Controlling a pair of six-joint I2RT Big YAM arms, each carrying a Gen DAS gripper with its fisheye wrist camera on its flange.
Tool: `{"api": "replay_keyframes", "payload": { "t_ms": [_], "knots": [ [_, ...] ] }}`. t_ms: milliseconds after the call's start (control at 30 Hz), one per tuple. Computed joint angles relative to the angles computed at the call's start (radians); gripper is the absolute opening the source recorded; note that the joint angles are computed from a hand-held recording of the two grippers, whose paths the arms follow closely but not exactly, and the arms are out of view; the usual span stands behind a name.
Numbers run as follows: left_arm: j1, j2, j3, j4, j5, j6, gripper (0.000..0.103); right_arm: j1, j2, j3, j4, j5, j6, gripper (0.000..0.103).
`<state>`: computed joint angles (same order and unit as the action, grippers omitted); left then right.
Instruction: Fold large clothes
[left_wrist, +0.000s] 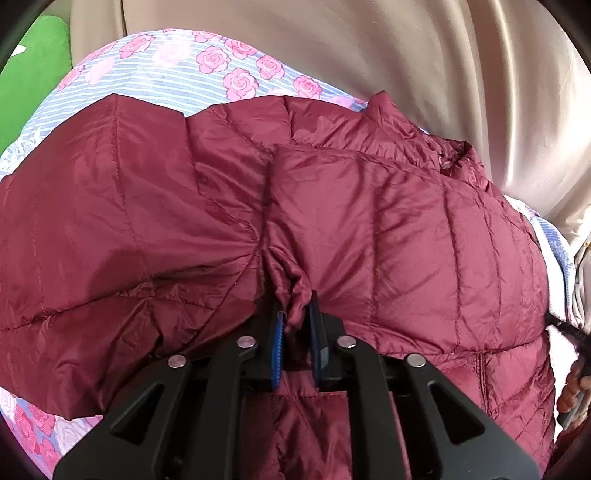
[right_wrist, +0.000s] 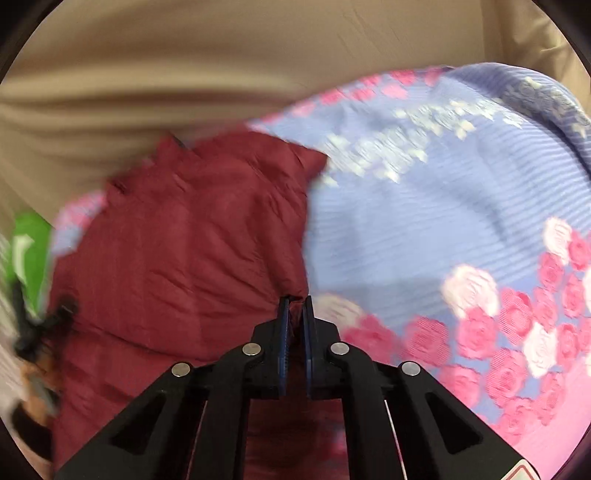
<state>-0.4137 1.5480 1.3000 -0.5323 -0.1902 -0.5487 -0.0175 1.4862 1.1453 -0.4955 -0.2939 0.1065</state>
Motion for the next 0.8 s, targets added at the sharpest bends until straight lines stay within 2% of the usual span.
{"api": "replay_keyframes", "payload": {
  "t_ms": [33, 100, 200, 267, 300, 400, 533, 600, 633, 700, 733, 800],
  "knots": [
    [-0.001, 0.001, 0.001, 0.001, 0.002, 0.004, 0.016, 0.003, 0.021, 0.004, -0.017, 0.03, -0.012, 0.003],
    [-0.004, 0.004, 0.006, -0.005, -0.004, 0.009, 0.016, 0.001, 0.026, -0.004, -0.002, 0.03, -0.022, 0.003],
    [-0.005, 0.006, 0.011, -0.016, -0.01, 0.013, 0.016, 0.03, 0.0, 0.009, -0.017, 0.127, -0.04, 0.005],
    [-0.008, 0.002, 0.007, -0.019, -0.016, 0.015, 0.016, 0.042, -0.038, 0.008, 0.022, 0.179, -0.022, 0.01],
    [-0.01, 0.006, 0.012, -0.024, -0.021, 0.016, 0.016, 0.042, -0.05, 0.014, 0.036, 0.171, -0.003, 0.015],
    [-0.013, 0.005, 0.012, -0.03, -0.03, 0.02, 0.016, 0.051, -0.034, 0.083, 0.036, 0.163, 0.036, 0.015],
    [-0.015, 0.001, 0.007, -0.026, -0.028, 0.017, 0.016, 0.07, 0.08, 0.223, -0.016, 0.079, 0.104, 0.015],
    [-0.013, 0.0, 0.004, -0.019, -0.019, 0.013, 0.016, 0.091, 0.129, 0.259, -0.033, 0.111, 0.122, 0.015],
    [-0.01, -0.001, 0.0, -0.015, -0.013, 0.014, 0.017, 0.1, 0.17, 0.285, -0.052, 0.151, 0.115, 0.007],
    [-0.007, -0.003, -0.006, -0.003, 0.0, 0.019, 0.021, 0.103, 0.212, 0.292, -0.046, 0.166, 0.113, 0.007],
    [-0.008, -0.001, -0.004, -0.005, -0.002, 0.022, 0.021, 0.106, 0.209, 0.28, -0.02, 0.187, 0.114, 0.007],
    [-0.008, 0.0, -0.003, -0.008, -0.005, 0.023, 0.021, 0.119, 0.181, 0.261, -0.014, 0.228, 0.119, 0.01]
  ]
}}
